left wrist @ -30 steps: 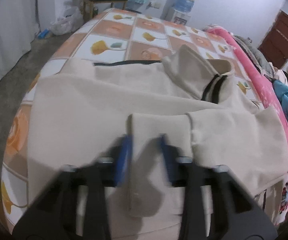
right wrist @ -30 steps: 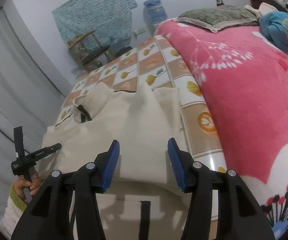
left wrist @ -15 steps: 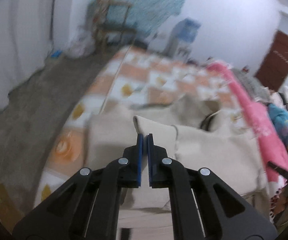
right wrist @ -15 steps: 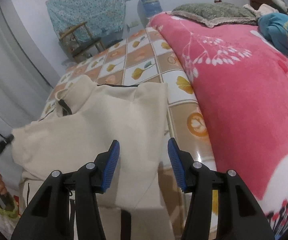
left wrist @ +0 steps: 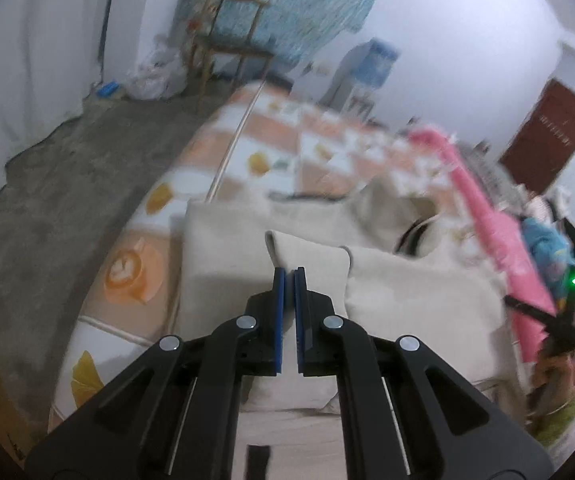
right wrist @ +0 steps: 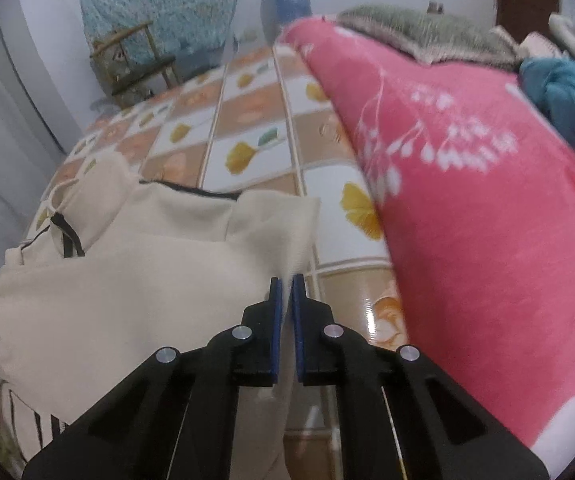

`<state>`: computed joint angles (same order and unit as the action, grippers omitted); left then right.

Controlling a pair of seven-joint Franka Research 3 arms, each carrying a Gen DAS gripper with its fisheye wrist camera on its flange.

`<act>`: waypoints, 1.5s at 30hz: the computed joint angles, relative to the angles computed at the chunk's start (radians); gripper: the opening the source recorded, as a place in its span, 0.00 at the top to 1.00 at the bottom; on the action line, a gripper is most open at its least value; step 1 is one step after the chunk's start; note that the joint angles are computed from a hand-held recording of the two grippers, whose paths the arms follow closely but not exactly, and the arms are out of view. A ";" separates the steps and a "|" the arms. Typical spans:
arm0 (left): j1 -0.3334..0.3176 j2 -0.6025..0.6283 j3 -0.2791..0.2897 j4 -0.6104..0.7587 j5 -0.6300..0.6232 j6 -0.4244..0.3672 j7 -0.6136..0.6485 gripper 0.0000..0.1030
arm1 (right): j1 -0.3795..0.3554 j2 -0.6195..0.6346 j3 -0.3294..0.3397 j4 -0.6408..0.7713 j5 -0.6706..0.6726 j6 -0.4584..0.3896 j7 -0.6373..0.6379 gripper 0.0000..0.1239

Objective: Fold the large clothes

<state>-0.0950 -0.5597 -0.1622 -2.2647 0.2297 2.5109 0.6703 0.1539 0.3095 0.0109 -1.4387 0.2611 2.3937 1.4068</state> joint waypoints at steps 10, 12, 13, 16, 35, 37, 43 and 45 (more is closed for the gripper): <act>0.020 0.084 -0.006 0.008 0.031 -0.080 0.011 0.96 | 0.002 0.023 -0.004 0.010 -0.004 0.022 0.041 0.95; 0.022 0.086 -0.009 0.010 0.044 -0.073 0.006 0.96 | 0.000 0.020 -0.004 0.006 -0.001 0.029 0.041 0.95; 0.022 0.089 -0.009 0.012 0.048 -0.072 0.006 0.96 | -0.002 0.023 -0.004 0.008 0.001 0.030 0.044 0.96; 0.021 0.090 -0.005 0.005 0.050 -0.053 0.000 0.96 | -0.003 0.019 -0.004 -0.007 0.011 0.053 0.060 0.96; 0.030 0.094 -0.017 -0.013 0.088 -0.058 -0.051 0.92 | -0.051 -0.258 0.021 -0.289 0.185 0.053 -0.265 0.61; 0.031 0.099 -0.017 -0.012 0.090 -0.058 -0.057 0.92 | -0.033 -0.331 0.019 -0.369 0.162 -0.009 -0.403 0.55; 0.026 0.111 -0.018 0.013 0.092 -0.087 -0.056 0.93 | -0.025 -0.415 0.070 -0.566 -0.317 0.118 -0.280 0.55; 0.021 0.108 -0.019 0.022 0.092 -0.097 -0.049 0.94 | -0.010 -0.402 0.026 -0.530 -0.233 0.085 -0.263 0.77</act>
<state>-0.0738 -0.4514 -0.1815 -2.2428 0.3217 2.4136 0.6209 0.1442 -0.0928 0.0368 -1.9683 0.0284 2.4787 1.1442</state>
